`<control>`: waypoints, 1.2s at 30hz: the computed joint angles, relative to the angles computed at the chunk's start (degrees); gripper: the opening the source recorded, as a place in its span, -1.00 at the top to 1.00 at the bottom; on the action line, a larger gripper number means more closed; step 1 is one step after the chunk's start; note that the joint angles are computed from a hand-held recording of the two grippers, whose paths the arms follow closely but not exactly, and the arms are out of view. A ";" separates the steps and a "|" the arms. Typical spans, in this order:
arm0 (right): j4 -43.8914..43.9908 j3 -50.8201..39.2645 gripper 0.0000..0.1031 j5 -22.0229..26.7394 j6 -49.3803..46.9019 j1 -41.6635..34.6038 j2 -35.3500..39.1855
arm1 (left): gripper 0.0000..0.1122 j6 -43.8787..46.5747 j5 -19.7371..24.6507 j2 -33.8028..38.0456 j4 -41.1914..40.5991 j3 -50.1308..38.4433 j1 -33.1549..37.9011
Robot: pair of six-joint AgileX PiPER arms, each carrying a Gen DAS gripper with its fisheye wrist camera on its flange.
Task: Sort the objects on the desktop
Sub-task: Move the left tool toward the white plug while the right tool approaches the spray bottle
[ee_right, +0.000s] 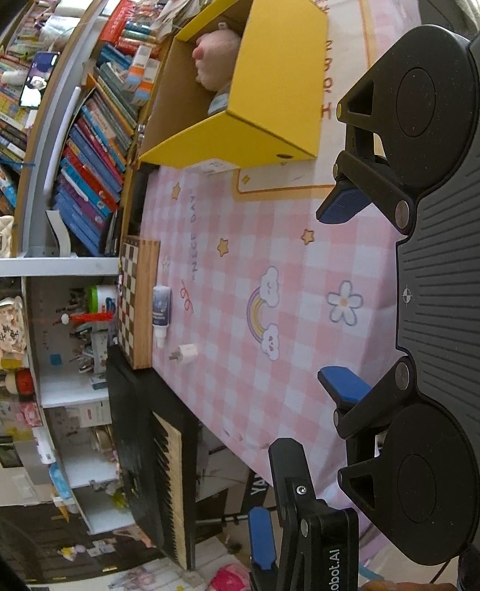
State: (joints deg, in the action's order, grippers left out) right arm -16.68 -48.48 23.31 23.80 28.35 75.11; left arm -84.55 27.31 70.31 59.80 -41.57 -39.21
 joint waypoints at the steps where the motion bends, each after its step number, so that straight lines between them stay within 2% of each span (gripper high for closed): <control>1: 1.70 -0.74 -0.68 -0.56 -2.26 -0.90 0.98 | -0.84 0.05 -0.53 0.77 0.15 -0.44 0.64; 12: 26.19 -13.22 -0.68 -2.17 -31.52 -9.98 13.94 | -0.84 4.27 -4.26 11.97 -1.61 -10.53 7.89; 20: 36.03 -24.56 -0.68 0.08 -43.64 -13.49 23.62 | -0.84 2.97 -3.70 20.39 -1.14 -19.31 12.45; 26: 40.02 -35.15 -0.68 3.53 -48.52 -15.21 31.64 | -0.82 4.05 -5.44 26.09 -2.50 -25.36 15.36; 30: 39.81 -44.79 -0.68 5.48 -49.97 -15.62 37.90 | -0.79 7.90 -5.25 31.20 -4.91 -31.04 17.13; 34: 39.67 -58.69 -0.68 10.77 -48.82 -16.31 45.94 | -0.76 13.12 -3.50 37.73 -9.16 -38.51 18.73; 36: 39.43 -65.57 -0.68 13.83 -48.73 -16.38 49.86 | -0.63 16.56 -2.00 41.38 -11.65 -42.75 19.29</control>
State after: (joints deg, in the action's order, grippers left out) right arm 22.75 -114.04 37.14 -24.94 11.97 124.97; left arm -67.99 25.31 111.70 48.15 -84.31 -19.92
